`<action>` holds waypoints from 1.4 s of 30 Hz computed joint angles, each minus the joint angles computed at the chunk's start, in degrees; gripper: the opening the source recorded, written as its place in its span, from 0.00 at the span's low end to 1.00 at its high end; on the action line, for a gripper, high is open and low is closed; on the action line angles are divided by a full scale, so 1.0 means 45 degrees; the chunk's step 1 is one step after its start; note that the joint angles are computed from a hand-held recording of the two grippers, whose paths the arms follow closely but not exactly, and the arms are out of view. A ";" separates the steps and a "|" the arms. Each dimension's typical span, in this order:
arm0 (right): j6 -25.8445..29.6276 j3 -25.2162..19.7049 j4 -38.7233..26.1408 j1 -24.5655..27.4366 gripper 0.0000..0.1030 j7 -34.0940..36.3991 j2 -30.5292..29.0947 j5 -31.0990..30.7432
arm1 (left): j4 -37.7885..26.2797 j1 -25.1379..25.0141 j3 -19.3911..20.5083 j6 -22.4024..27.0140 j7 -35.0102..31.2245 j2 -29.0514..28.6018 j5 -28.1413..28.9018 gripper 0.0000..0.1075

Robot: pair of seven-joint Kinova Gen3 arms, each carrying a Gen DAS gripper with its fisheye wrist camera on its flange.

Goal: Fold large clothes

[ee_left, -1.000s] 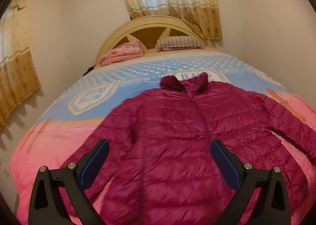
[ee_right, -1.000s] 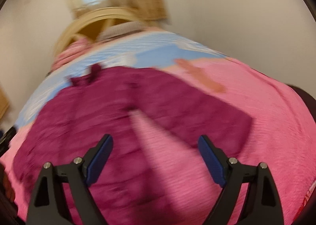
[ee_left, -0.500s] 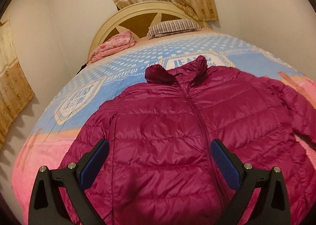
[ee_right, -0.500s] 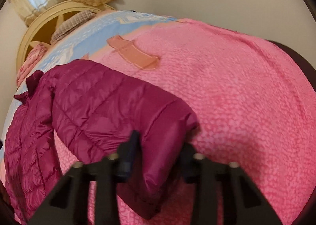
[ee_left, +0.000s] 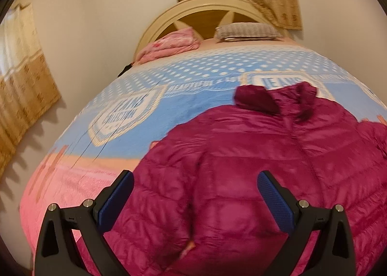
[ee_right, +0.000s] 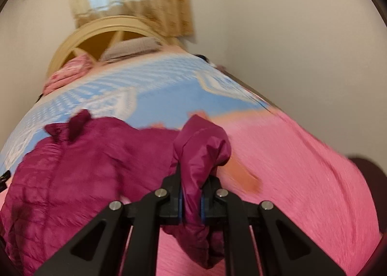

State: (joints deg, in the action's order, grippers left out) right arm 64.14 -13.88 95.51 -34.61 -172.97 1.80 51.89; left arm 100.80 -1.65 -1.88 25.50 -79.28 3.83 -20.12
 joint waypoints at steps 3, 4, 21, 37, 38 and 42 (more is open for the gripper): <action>0.0073 -0.0116 -0.1350 -0.0544 0.11 0.0848 0.1050 0.0578 | -0.0171 -0.0195 -0.0164 -0.0063 0.0017 0.0201 0.0079 0.95; 0.0036 -0.0033 -0.1780 -0.0784 0.11 0.1124 0.1391 0.0691 | -0.0215 -0.0272 -0.0255 -0.0144 0.0054 0.0284 0.0051 0.95; -0.0885 0.1355 -0.8898 -0.3027 0.11 0.6546 0.7411 -0.0761 | -0.0940 -0.1238 -0.1392 -0.0492 -0.0423 0.1989 0.0529 0.95; -0.3588 0.2435 -0.7479 -0.3168 0.62 0.7605 0.6795 -0.4179 | -0.1386 -0.0152 -0.2116 0.0279 0.1943 0.1875 -0.0856 0.95; -0.3667 0.2588 -0.7429 -0.3333 0.62 0.7634 0.6687 -0.4240 | -0.1455 -0.0304 -0.1934 0.0379 0.1982 0.1756 -0.0732 0.95; -0.4640 0.2816 -0.6591 -0.3508 0.63 0.7746 0.5877 -0.4695 | -0.1583 -0.0276 -0.1619 0.0588 0.2458 0.1433 -0.1035 0.95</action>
